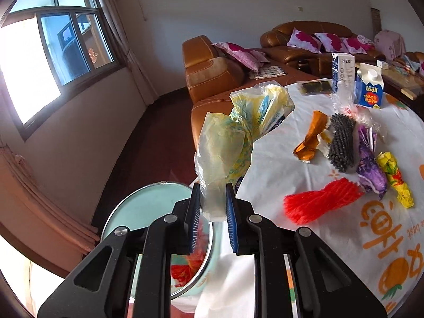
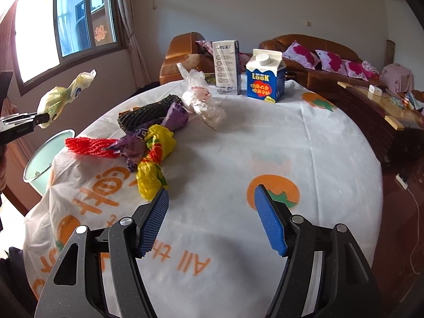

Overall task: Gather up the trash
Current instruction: 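Grasp the twisted yellow-red wrapper with the right tool while the left tool holds the bag, then carry the yellow-green bag and yellow wrapper in both tools over the teal bin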

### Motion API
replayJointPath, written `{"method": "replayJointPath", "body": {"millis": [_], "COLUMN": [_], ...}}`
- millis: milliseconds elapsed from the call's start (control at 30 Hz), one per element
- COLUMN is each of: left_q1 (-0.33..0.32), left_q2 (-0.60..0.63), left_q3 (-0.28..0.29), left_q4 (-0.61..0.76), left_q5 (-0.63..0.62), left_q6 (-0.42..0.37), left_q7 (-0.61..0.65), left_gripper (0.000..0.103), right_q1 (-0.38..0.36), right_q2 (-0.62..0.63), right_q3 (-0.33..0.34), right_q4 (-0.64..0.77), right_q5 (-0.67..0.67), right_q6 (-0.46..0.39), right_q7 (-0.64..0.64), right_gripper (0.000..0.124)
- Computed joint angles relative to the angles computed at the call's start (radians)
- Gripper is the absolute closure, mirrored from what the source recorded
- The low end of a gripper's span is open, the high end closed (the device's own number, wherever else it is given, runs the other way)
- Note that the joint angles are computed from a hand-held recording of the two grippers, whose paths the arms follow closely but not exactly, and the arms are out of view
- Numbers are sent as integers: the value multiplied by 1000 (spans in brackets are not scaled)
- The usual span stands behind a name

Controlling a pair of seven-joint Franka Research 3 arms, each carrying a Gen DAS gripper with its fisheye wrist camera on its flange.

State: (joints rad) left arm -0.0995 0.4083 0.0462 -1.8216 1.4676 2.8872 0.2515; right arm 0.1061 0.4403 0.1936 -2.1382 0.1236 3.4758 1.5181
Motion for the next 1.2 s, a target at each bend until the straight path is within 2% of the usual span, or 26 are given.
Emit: {"method": "replayJointPath", "body": {"millis": [200,300,367,400,433,567,700,867,933,1000,1033,1100,1167,1200], "left_q1": [40,63,69,70,69,86,99,107,110,117,120,129,137,140], "left_q2": [-46,-52,-50,-50,-51,-57,-62,-73,-78,-80,-81,-82,-83,-84], "left_q3": [-1,-2,2,5,9,11,10,11,11,8,8,9,12,14], "left_q4": [-88,-116,-121,-122,-126,-132,-136,-139,-142,-146,-147,-153,-160,-163], "left_q5": [21,-8,-9,-3,12,25,21,40,53,52,50,42,35,36], "left_q6": [47,76,86,90,94,111,118,115,106,94,88,81,72,66], "left_q7": [1,26,26,18,1,-21,-25,-40,-49,-48,-48,-41,-35,-37], "left_gripper": [85,85,85,85,85,85,85,85,85,85,85,85,85,85], "right_q1": [-21,23,44,57,37,17,26,31,-4,3,-31,-45,-105,-112], "right_q2": [39,66,84,92,97,77,29,-10,0,21,39,68,116,141], "right_q3": [58,34,21,9,31,56,45,39,80,80,121,150,240,264], "right_q4": [87,156,201,224,234,202,147,123,146,187,212,259,317,356], "right_q5": [-32,-5,17,29,44,99,143,133,98,81,60,41,18,14], "right_q6": [-87,-176,-242,-285,-305,-278,-183,-109,-119,-133,-144,-163,-192,-212], "right_q7": [-3,-38,-60,-65,-81,-133,-162,-167,-166,-175,-184,-204,-240,-261], "right_gripper": [57,60,75,96,97,99,99,100,100,100,100,100,100,100]}}
